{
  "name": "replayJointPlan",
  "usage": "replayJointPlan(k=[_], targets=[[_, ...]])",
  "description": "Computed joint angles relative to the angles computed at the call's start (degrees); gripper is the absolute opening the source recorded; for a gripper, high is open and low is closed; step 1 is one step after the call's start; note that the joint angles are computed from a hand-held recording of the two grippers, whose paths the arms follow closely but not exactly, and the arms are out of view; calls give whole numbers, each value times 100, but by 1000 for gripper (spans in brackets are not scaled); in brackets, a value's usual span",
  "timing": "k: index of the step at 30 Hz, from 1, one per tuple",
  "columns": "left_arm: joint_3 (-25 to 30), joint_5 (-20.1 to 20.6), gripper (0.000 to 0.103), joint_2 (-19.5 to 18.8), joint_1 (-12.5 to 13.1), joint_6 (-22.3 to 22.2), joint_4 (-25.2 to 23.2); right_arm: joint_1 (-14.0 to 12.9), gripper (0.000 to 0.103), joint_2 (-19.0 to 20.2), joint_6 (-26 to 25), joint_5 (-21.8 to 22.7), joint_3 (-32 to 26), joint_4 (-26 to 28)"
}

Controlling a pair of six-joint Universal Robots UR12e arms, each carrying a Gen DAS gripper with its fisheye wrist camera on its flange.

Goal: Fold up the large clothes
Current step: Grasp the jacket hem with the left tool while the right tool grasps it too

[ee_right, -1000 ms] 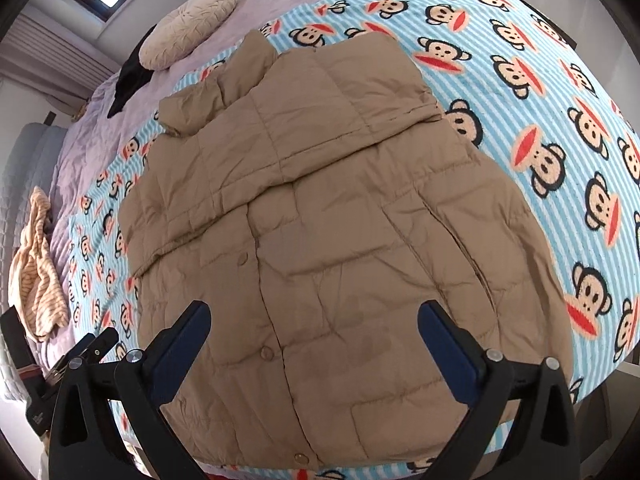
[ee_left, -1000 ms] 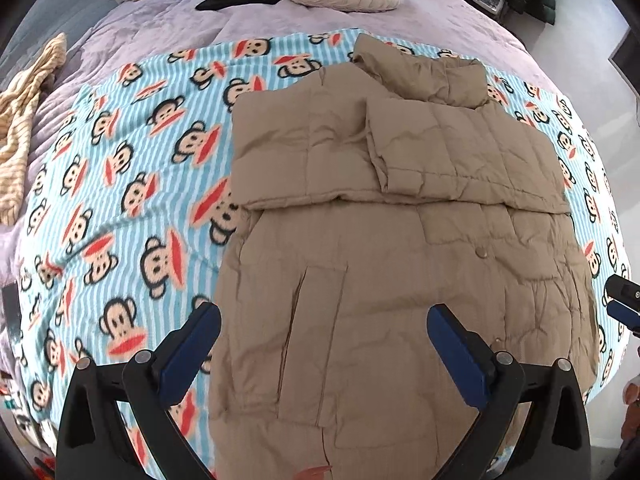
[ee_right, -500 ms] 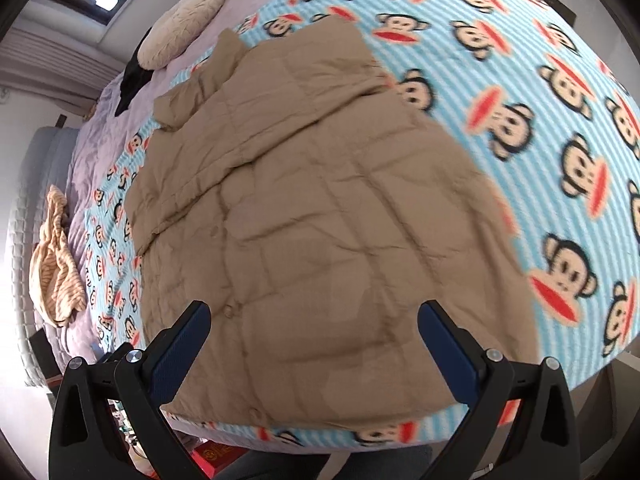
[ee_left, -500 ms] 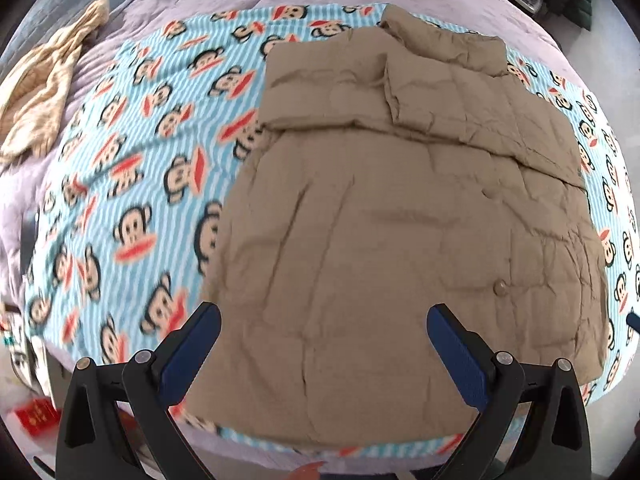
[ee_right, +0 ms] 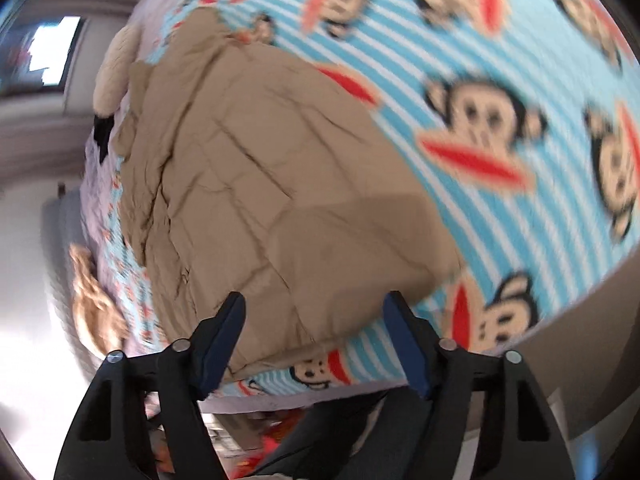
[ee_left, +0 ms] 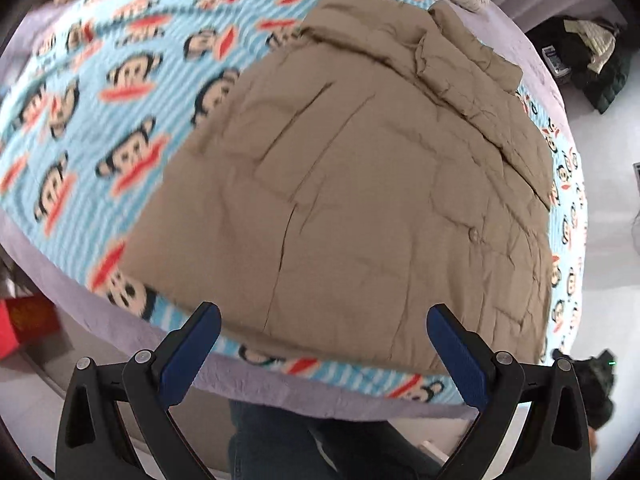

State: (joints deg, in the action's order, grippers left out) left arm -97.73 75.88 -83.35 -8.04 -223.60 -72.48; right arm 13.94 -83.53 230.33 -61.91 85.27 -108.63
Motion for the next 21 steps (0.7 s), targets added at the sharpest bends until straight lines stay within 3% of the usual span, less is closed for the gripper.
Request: replayJointPlan(k=[3,9,12,16,20,21], targets=[[-323,-455,103,168,155,-54,190,-39,72,-140,507,343,447,-479],[-858,-1140,103,321,377,-423,613,50,72,-121,836,616,680,-661],[-941,-1211,103,295,386,-462,745,92,72,-45,921,568,620,-688],[-959,-1214,100,224,404,-554,1167,102,72,5,1238,564,688,-1100],[-787,-1282,89,53,408,-289,1099,47,72,18,1721,734,852,-1713],[-730,-1264,71,4,390,-188,1016,45,72,34,1805,764,866,-1805]])
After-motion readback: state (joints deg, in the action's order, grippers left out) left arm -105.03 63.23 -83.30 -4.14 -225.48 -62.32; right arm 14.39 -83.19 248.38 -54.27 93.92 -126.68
